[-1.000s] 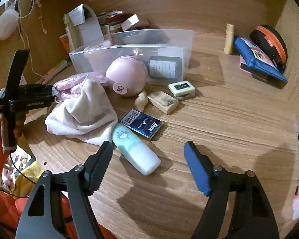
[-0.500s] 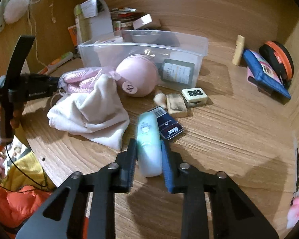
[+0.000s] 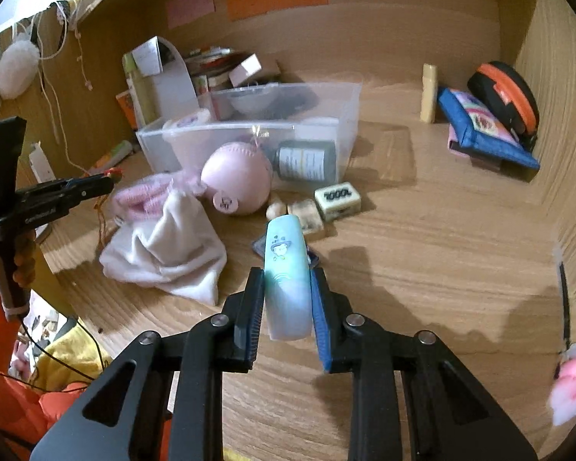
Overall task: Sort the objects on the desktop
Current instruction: 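Grasp the gold ornament with the left tool while the right tool grasps the light blue tube, then carry both items into the box and open the right tool to release the tube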
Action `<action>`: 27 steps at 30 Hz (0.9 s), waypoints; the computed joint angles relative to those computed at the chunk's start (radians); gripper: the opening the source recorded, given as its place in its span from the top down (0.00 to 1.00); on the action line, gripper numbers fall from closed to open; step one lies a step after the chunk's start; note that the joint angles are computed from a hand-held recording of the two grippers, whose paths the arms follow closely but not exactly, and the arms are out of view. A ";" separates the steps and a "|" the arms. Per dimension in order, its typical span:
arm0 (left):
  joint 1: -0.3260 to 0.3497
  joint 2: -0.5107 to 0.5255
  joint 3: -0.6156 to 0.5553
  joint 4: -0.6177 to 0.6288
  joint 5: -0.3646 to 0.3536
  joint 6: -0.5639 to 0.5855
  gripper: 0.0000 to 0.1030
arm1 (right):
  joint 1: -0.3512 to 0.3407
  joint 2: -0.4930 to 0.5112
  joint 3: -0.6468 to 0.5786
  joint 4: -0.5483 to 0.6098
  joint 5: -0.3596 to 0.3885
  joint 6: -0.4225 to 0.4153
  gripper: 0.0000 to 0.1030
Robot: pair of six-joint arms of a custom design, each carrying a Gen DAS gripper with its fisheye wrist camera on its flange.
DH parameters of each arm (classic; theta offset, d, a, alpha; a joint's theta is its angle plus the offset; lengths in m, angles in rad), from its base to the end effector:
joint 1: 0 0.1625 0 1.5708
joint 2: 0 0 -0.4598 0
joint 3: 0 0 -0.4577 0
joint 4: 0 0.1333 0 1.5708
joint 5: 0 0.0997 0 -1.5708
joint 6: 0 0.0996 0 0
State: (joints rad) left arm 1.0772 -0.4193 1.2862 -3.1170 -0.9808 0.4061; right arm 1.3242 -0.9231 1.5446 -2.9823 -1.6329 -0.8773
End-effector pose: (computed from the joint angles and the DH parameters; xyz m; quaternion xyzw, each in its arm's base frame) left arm -0.2345 -0.8342 -0.0010 0.3051 0.8545 -0.3304 0.2599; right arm -0.0696 -0.7974 0.2635 0.2748 -0.8808 0.3102 0.2292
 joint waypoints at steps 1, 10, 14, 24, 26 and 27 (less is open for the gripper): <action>-0.002 -0.002 0.001 -0.010 -0.006 0.004 0.82 | 0.002 -0.002 -0.002 -0.005 0.007 -0.002 0.79; -0.003 0.025 -0.061 -0.027 -0.040 0.017 0.82 | 0.014 0.011 -0.058 0.012 0.056 0.013 0.79; 0.001 0.045 -0.108 -0.004 -0.048 0.009 0.82 | 0.021 0.023 -0.087 0.023 0.068 0.015 0.79; 0.013 0.102 -0.238 0.024 -0.059 0.000 0.82 | 0.037 0.079 -0.192 0.078 0.088 0.021 0.79; 0.016 0.119 -0.271 0.041 -0.051 -0.003 0.82 | 0.041 0.094 -0.219 0.091 0.086 0.023 0.79; 0.017 0.126 -0.286 0.051 -0.048 -0.006 0.82 | 0.043 0.101 -0.230 0.098 0.085 0.025 0.79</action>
State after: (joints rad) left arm 1.0945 -0.2931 1.0005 -3.0662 -1.0287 0.4003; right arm 1.3669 -0.8221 1.3146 -2.8841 -1.5484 -0.8520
